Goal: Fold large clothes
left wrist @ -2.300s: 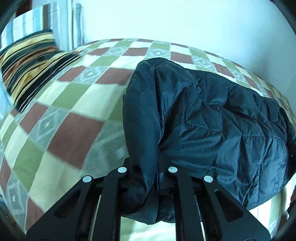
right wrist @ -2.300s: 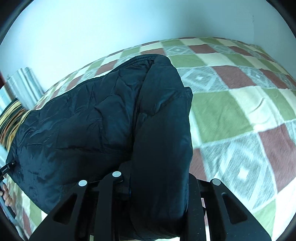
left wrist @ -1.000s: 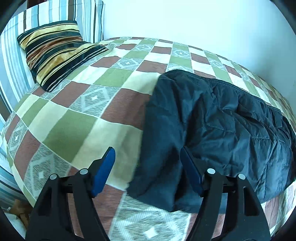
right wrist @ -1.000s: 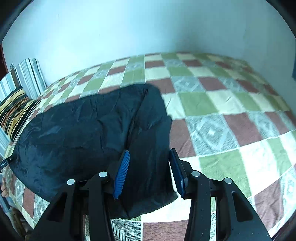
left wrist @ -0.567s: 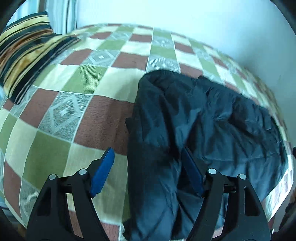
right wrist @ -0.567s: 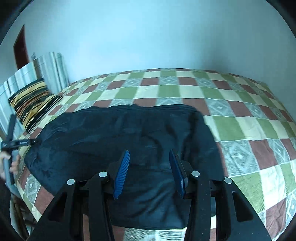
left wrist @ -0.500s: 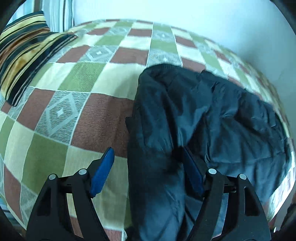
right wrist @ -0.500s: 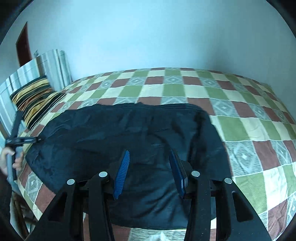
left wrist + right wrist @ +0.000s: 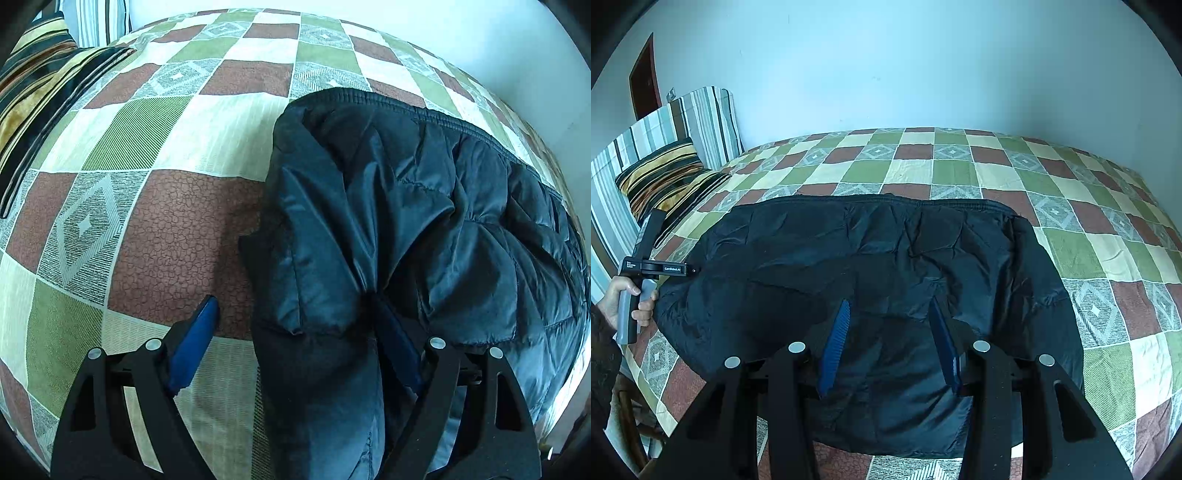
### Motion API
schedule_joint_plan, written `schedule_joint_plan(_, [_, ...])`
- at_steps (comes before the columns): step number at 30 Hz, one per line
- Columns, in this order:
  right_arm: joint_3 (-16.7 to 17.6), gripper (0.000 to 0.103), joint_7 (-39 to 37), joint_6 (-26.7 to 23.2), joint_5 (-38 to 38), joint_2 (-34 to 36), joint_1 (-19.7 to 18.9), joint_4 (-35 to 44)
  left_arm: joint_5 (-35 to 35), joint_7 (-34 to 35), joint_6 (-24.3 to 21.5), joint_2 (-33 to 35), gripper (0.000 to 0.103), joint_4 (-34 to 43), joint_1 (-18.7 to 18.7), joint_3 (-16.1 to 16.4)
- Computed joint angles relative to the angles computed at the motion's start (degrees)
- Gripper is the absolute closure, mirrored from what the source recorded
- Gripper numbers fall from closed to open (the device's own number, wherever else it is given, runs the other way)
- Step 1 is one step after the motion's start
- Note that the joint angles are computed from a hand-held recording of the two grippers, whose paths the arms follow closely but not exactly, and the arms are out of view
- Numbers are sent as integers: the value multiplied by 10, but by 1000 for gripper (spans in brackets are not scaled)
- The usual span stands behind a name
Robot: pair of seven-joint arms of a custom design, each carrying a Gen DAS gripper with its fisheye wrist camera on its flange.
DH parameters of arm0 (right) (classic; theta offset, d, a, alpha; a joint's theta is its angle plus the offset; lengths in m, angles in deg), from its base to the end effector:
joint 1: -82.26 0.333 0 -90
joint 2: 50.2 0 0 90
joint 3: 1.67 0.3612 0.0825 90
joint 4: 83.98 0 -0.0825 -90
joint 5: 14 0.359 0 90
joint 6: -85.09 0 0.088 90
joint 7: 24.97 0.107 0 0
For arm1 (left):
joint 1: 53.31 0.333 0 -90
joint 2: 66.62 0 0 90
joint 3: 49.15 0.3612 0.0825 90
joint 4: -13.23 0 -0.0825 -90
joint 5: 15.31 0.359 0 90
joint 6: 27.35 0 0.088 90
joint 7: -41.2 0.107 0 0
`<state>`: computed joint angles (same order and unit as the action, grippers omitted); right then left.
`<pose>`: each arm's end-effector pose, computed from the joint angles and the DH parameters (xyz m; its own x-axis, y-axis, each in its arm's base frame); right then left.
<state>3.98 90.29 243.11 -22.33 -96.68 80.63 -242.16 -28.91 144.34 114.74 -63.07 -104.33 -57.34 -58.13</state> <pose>0.2964 0.0350 0.5730 -0.2069 -0.9717 -0.1140 -0.6553 0.2241 -0.7214 0.5608 -0.1268 0.5055 -0.3111 -0.9417 0.1284 -0.8935 0.2438 -0.3771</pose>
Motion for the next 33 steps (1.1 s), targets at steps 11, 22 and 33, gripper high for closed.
schedule_joint_plan(11, [4, 58, 1, 8, 1, 7, 3, 1, 16, -4, -49, 33, 12, 37, -2, -2])
schedule_joint_plan(22, [3, 58, -2, 25, 9, 27, 19, 1, 18, 7, -72, 41, 41, 55, -5, -13])
schedule_joint_plan(33, [6, 58, -13, 41, 13, 61, 37, 20, 13, 9, -70, 27, 76, 48, -17, -15])
